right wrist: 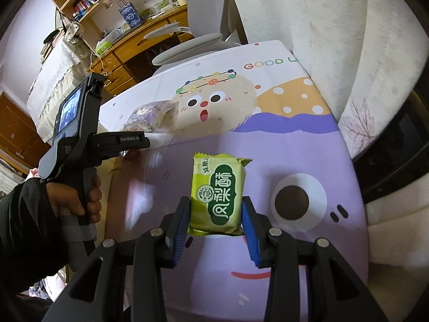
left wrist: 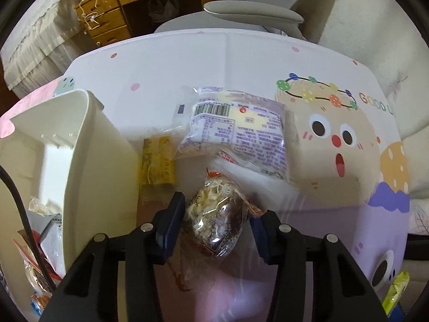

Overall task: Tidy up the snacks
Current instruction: 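Carry the nut bag and green bar over the white tray and release both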

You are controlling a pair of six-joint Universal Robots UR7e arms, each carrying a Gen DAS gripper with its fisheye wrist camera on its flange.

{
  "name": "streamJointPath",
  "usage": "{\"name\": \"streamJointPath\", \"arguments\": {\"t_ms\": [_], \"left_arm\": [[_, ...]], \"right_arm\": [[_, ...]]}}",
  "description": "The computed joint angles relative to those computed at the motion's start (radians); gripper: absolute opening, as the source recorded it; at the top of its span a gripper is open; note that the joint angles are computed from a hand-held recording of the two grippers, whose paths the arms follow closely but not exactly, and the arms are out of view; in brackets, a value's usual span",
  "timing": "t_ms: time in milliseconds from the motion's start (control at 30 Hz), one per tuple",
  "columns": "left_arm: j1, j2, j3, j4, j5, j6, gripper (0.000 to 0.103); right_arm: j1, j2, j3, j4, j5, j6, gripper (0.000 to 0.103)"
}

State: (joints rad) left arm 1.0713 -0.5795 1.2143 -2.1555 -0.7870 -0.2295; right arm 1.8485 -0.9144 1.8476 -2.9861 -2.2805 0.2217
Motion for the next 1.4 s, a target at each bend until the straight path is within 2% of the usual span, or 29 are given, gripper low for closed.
{"name": "streamJointPath", "arguments": {"t_ms": [267, 367, 600, 800, 967, 1133, 1400], "left_arm": [[-0.005, -0.062, 0.014, 0.064, -0.107, 0.029, 0.045], [-0.014, -0.108, 0.035, 0.076, -0.171, 0.059, 0.045], [-0.028, -0.241, 0.095, 0.074, -0.302, 0.189, 0.045], [-0.025, -0.354, 0.110, 0.109, -0.367, 0.322, 0.045], [-0.004, -0.427, 0.081, 0.192, -0.403, 0.430, 0.045], [0.028, -0.473, 0.045, 0.271, -0.416, 0.473, 0.045], [0.085, -0.511, -0.006, 0.366, -0.397, 0.525, 0.046]], "right_arm": [[0.046, 0.033, -0.013, -0.006, -0.050, 0.047, 0.038], [0.077, 0.051, -0.025, -0.008, -0.082, 0.074, 0.038], [0.166, 0.119, -0.075, 0.001, -0.182, 0.160, 0.038], [0.240, 0.204, -0.146, 0.017, -0.250, 0.242, 0.038], [0.293, 0.283, -0.219, 0.026, -0.295, 0.303, 0.038], [0.338, 0.367, -0.309, 0.036, -0.325, 0.338, 0.038], [0.374, 0.473, -0.435, 0.046, -0.284, 0.352, 0.038]]}}
